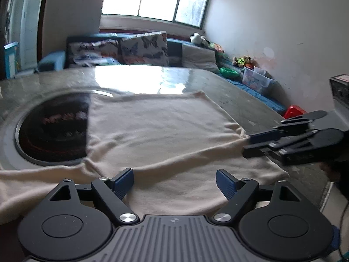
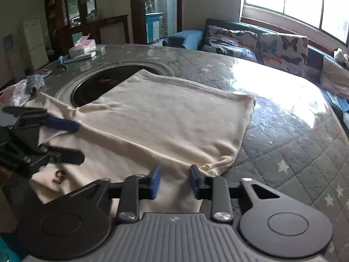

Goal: Fold clothes

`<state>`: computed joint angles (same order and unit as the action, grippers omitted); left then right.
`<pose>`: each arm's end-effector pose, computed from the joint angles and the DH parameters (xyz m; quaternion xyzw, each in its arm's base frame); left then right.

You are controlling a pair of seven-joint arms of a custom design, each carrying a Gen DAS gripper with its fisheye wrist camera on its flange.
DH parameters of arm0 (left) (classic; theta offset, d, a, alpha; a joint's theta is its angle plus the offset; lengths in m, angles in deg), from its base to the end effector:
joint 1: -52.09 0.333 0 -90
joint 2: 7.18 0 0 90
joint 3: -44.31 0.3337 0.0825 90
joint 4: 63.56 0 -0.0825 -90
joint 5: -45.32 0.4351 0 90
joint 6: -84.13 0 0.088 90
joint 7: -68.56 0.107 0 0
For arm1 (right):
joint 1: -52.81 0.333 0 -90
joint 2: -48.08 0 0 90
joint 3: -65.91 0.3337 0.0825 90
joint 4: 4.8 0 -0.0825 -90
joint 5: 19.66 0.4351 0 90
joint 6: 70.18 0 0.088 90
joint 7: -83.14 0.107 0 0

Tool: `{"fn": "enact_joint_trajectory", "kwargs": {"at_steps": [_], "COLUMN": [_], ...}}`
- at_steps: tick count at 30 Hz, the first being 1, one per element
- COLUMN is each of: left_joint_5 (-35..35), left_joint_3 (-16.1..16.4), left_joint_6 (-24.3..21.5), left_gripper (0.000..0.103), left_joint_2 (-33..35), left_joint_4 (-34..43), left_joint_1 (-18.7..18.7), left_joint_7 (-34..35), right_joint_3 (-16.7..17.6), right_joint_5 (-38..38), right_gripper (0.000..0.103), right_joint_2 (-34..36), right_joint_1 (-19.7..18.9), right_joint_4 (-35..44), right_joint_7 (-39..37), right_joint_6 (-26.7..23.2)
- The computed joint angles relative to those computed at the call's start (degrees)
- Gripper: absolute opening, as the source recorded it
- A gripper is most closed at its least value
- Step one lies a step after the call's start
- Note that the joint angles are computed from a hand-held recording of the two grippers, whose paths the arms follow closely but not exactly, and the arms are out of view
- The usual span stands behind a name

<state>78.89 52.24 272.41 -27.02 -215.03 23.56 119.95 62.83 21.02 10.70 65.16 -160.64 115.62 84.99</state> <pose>0.4212 -0.2171 0.4505 -0.5280 0.7101 -0.4226 0.1962 0.4139 0.0445 0.4717 -0.8183 0.4268 -0.1799 0.3403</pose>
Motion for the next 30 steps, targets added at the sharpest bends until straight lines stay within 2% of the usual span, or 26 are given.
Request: {"fn": "enact_joint_trajectory", "kwargs": {"at_steps": [1, 3, 6, 11, 17, 21, 24, 30], "left_joint_5": [0.23, 0.64, 0.75, 0.43, -0.11, -0.12, -0.26, 0.96], "left_joint_3": [-1.61, -2.23, -6.27, -11.86, -16.21, -17.91, -20.93, -28.45], "left_joint_6": [0.12, -0.65, -1.49, -1.83, -2.78, -4.32, -5.09, -11.01], "left_gripper": [0.086, 0.086, 0.086, 0.086, 0.087, 0.087, 0.089, 0.089], "left_joint_2": [-0.41, -1.19, -1.61, -3.63, -7.11, -10.18, -13.98, -21.69], "left_joint_4": [-0.39, -1.02, -1.52, -2.83, -5.00, -6.97, -8.90, -11.27], "left_joint_1": [1.65, 2.15, 5.86, 11.66, 17.50, 20.42, 25.06, 36.11], "left_joint_7": [-0.02, 0.47, 0.68, -0.43, -4.24, -6.68, -10.19, -21.05], "right_joint_3": [0.06, -0.08, -0.17, 1.24, -0.97, -0.04, 0.76, 0.14], "right_joint_5": [-0.37, -0.98, -1.88, -3.59, 1.16, 1.89, 1.38, 4.17], "right_gripper": [0.045, 0.045, 0.046, 0.049, 0.054, 0.054, 0.054, 0.057], "right_joint_2": [-1.37, -3.80, -6.59, -9.57, -7.07, -3.31, -3.54, -3.06], "right_joint_1": [-0.07, -0.18, -0.57, -0.28, 5.48, 5.84, 5.53, 8.06], "right_joint_4": [-0.73, -2.11, -3.97, -6.38, -4.29, -2.98, -2.92, -1.58], "right_joint_7": [-0.34, -0.71, -0.89, -2.41, -5.67, -5.31, -5.76, -8.17], "right_joint_6": [-0.44, -2.24, -5.20, -3.35, -0.41, -1.83, -2.54, -1.21]}}
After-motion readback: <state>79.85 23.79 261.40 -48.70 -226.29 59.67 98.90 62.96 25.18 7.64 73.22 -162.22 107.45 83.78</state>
